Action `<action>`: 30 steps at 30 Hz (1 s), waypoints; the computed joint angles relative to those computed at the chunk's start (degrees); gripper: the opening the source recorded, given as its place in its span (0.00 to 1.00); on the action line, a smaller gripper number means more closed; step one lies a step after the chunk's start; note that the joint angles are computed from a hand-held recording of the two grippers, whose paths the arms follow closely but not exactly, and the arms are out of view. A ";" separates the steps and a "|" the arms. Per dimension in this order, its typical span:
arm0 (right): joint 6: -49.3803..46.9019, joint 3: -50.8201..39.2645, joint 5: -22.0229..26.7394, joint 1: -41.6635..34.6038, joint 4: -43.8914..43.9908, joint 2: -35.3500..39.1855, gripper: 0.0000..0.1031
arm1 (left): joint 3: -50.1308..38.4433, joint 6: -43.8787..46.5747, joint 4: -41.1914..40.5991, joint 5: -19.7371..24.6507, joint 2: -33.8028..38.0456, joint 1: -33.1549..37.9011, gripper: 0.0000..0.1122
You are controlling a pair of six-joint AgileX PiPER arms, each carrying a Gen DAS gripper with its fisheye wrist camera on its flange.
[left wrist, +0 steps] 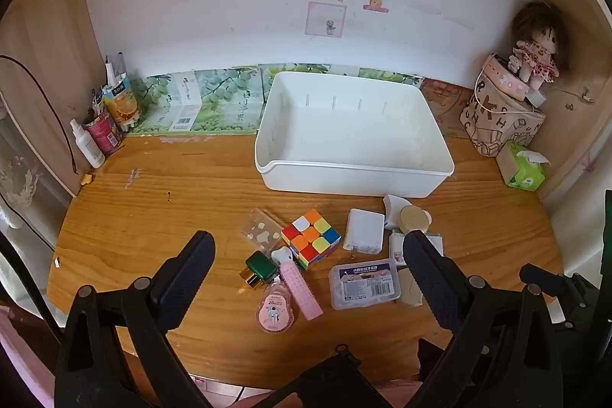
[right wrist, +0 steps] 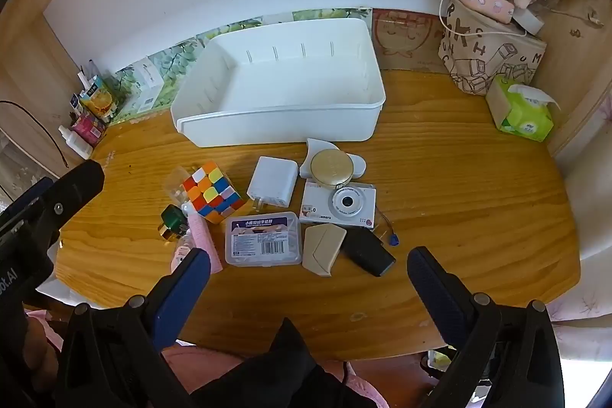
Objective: Organize rigid objects
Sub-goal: 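Move both tools down toward the cluster of objects on the desk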
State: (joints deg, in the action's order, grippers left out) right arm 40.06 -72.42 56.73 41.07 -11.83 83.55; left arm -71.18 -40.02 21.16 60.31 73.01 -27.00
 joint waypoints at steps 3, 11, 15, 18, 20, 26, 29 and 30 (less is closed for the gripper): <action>0.17 -0.03 -0.32 -0.02 -0.18 0.30 1.00 | -0.07 -0.04 -0.03 0.22 0.07 -0.03 0.88; 0.30 1.05 -1.23 -0.44 0.43 1.08 0.98 | 1.08 1.67 -2.48 -1.14 0.09 1.38 0.88; 0.98 1.77 -0.44 0.11 0.59 0.79 0.96 | 3.47 6.18 -7.11 -2.45 -1.28 4.85 0.88; 3.28 -0.74 2.39 2.28 0.31 2.13 0.94 | 3.95 9.83 -10.35 -2.32 -1.20 7.68 0.88; 4.17 -1.83 3.48 3.05 0.68 3.27 0.94 | 4.75 11.92 -12.14 -2.57 -1.51 9.42 0.88; 8.51 -2.47 4.89 5.61 0.75 4.81 0.94 | 5.52 21.06 -19.02 -2.11 -0.70 15.68 0.88; 11.22 -2.70 5.26 6.82 0.48 5.54 0.94 | 5.64 24.52 -21.72 -1.34 0.54 18.95 0.88; 12.16 -2.79 5.39 7.33 0.39 5.86 0.94 | 5.70 25.77 -22.74 -1.09 1.05 20.08 0.88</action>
